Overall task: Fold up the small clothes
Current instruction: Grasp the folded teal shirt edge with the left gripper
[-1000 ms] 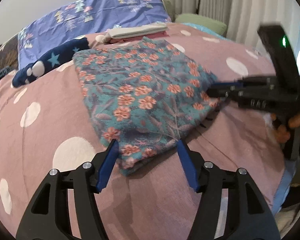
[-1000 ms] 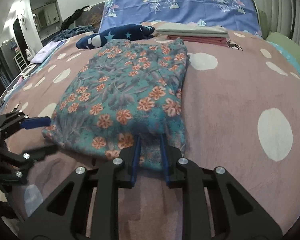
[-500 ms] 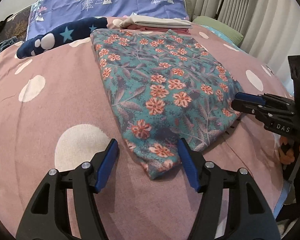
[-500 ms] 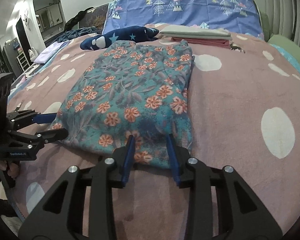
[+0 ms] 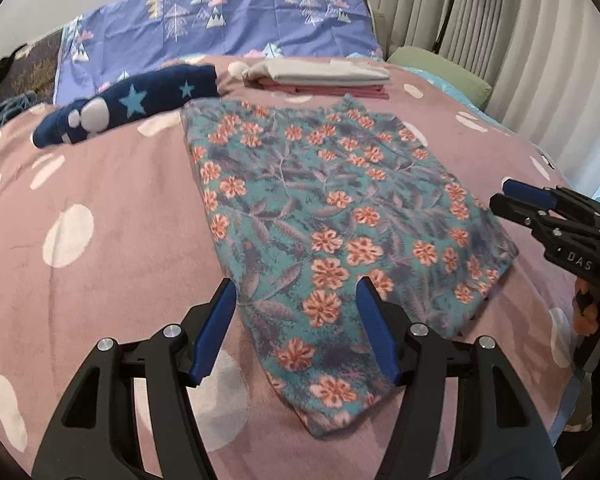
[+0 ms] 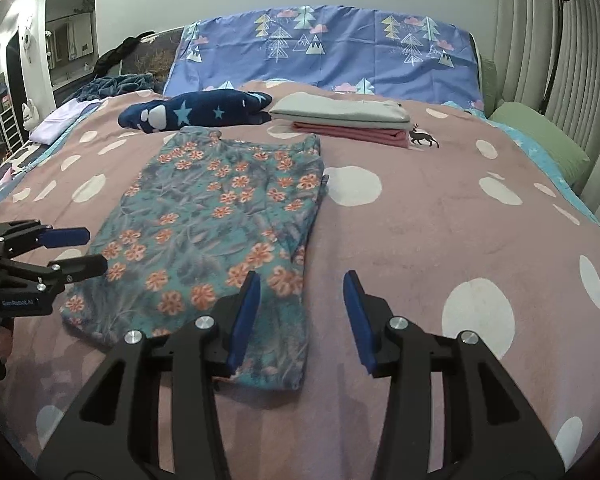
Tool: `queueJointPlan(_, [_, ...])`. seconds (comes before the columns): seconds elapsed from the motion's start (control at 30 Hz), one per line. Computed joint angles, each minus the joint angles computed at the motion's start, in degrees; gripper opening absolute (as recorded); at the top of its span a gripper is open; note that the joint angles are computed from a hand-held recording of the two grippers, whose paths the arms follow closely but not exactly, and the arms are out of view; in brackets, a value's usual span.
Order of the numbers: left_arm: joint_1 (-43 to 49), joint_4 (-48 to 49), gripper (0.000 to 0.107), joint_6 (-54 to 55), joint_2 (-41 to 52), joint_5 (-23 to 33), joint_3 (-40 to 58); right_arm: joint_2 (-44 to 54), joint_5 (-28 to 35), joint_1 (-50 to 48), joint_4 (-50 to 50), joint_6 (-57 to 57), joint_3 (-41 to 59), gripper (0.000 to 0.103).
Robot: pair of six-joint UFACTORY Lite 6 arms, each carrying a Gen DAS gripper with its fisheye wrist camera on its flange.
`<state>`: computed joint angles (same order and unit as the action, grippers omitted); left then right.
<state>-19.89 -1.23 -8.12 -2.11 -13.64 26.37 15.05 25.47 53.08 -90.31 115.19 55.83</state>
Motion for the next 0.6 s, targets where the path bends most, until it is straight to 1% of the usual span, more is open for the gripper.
queueJointPlan(0.07, [0.88, 4.72, 0.064, -4.62, 1.99, -0.48, 0.92, 1.01, -1.35, -1.18, -0.41, -0.28, 0.87, 0.048])
queueJointPlan(0.13, [2.04, 9.82, 0.067, -9.14, 3.17, -0.7, 1.78, 2.5, -4.07, -3.21, -1.29, 0.01, 1.96, 0.048])
queueJointPlan(0.17, [2.68, 12.17, 0.071, -11.22, 3.85, -0.63, 2.45, 3.01, -4.79, -3.69, -1.42, 0.16, 2.31, 0.049])
queueJointPlan(0.2, [3.44, 14.44, 0.073, -13.17, 4.78, -0.51, 3.32, 4.11, -6.11, -4.7, -1.11, -0.25, 3.22, 0.05])
queueJointPlan(0.27, [4.67, 20.67, 0.073, -18.72, 6.56, -0.67, 4.88, 5.8, -8.1, -6.26, -1.1, -0.69, 4.67, 0.051])
queueJointPlan(0.43, [7.43, 34.43, 0.075, -31.35, 11.5, -2.75, 8.69, 8.6, -10.21, -7.47, -0.98, -2.19, 7.59, 0.053])
queueJointPlan(0.6, [9.39, 43.9, 0.077, -39.37, 15.91, -4.25, 13.1, 10.12, -13.56, -9.52, -3.28, -0.86, 9.29, 0.054])
